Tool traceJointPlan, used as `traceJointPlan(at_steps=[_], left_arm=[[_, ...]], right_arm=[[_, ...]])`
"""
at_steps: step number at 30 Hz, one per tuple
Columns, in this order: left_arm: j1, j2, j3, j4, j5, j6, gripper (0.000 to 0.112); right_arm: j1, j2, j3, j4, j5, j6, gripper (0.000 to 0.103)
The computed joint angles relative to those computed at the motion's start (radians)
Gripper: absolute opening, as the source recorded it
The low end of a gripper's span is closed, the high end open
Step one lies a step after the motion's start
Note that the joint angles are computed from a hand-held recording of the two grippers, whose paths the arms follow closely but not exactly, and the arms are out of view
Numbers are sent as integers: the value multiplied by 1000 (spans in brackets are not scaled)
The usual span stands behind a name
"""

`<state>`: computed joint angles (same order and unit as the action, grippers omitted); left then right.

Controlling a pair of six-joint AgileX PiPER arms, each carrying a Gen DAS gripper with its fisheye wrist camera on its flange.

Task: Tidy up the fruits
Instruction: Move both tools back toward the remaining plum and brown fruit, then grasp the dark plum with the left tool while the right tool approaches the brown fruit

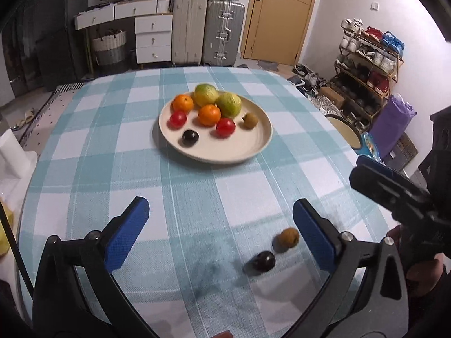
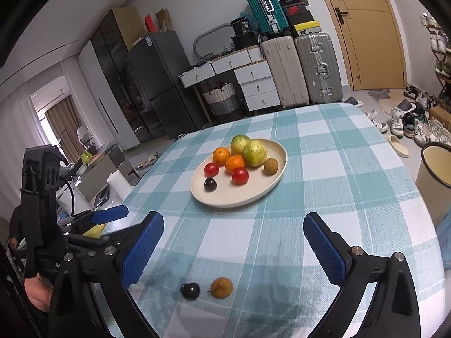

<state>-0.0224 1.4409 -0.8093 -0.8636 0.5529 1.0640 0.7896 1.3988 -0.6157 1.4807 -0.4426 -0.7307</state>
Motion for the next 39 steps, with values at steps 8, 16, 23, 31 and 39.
traceJointPlan(at_steps=[8,16,23,31,39], left_arm=[[11,31,45,-9,21,32,102],[-6,59,98,-6,7,103,102],[-6,122,100,-29,33,155,101],[-20,140,106,-88,66,253,61],[-19,180,92,-81,125,286,21]], right_arm=[[14,-20,30,9,-13,26,102],[25,-20,59,-5,-13,72,102],[28,-6,69,-13,-6,100,102],[28,42,67,-31,19,121,102],[12,55,75,-78,37,174,102]])
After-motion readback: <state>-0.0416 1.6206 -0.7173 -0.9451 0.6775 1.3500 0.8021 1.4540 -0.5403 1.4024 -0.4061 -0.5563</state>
